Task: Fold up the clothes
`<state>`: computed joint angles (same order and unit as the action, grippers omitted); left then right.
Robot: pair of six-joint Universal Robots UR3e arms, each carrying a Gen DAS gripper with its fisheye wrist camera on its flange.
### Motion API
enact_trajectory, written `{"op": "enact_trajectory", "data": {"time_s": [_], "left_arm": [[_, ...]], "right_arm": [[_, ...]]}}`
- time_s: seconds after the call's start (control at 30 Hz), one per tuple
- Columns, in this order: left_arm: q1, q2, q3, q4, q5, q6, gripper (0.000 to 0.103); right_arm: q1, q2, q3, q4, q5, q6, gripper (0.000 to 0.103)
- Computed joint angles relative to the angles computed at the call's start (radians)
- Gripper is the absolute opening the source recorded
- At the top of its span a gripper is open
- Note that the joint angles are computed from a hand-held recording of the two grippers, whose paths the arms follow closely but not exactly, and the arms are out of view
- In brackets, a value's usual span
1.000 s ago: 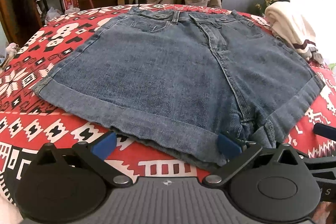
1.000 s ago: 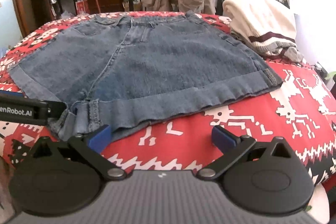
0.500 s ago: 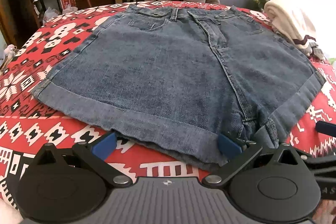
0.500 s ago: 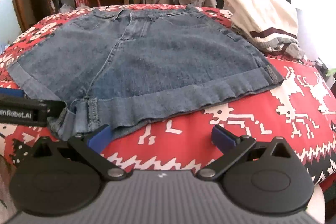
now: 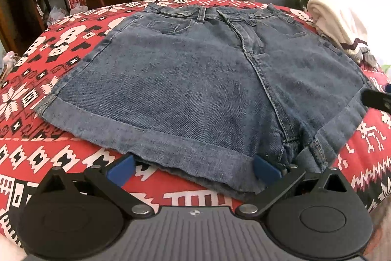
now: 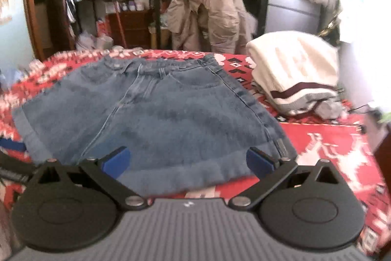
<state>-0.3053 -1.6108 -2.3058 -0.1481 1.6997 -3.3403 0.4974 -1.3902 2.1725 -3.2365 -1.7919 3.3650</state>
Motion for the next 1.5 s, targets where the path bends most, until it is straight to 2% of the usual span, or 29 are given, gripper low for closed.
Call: {"op": "enact_trajectory", "data": {"time_s": [0.1, 0.13, 0.17, 0.4, 0.53, 0.6, 0.67, 0.7, 0.83, 1.17, 1.33, 1.5], "left_arm": [[0.011, 0.010, -0.007, -0.004, -0.013, 0.014, 0.103], [0.012, 0.012, -0.007, -0.006, -0.016, 0.017, 0.103], [0.013, 0.014, -0.007, -0.008, -0.018, 0.020, 0.103], [0.011, 0.011, -0.019, 0.016, -0.015, 0.024, 0.103], [0.010, 0.008, -0.019, 0.022, -0.013, 0.023, 0.103], [0.009, 0.008, -0.017, 0.018, -0.013, 0.023, 0.103], [0.012, 0.011, -0.017, 0.013, -0.016, 0.025, 0.103], [0.013, 0.011, -0.016, 0.011, -0.017, 0.026, 0.103], [0.014, 0.014, -0.015, 0.006, -0.019, 0.028, 0.103], [0.013, 0.012, -0.018, 0.013, -0.019, 0.031, 0.103], [0.022, 0.021, -0.014, -0.006, -0.031, 0.043, 0.103], [0.020, 0.019, -0.019, 0.004, -0.030, 0.043, 0.103]], "right_arm": [[-0.090, 0.052, -0.009, 0.015, 0.073, -0.077, 0.096], [-0.108, 0.056, -0.004, 0.023, 0.094, -0.098, 0.085], [-0.126, 0.057, 0.005, 0.030, 0.116, -0.119, 0.082], [-0.172, -0.024, 0.158, -0.075, 0.181, -0.160, 0.084], [-0.195, -0.079, 0.197, -0.095, 0.210, -0.155, 0.080], [-0.178, -0.076, 0.159, -0.062, 0.198, -0.169, 0.065], [-0.162, -0.036, 0.091, -0.002, 0.173, -0.198, 0.030], [-0.156, -0.018, 0.065, 0.025, 0.165, -0.205, 0.024], [-0.154, -0.004, 0.069, 0.020, 0.163, -0.189, 0.023], [-0.185, -0.144, 0.172, 0.029, 0.174, -0.152, 0.022], [-0.219, -0.082, 0.094, 0.067, 0.190, -0.157, 0.022], [-0.239, -0.102, 0.140, 0.070, 0.219, -0.148, 0.023]]}}
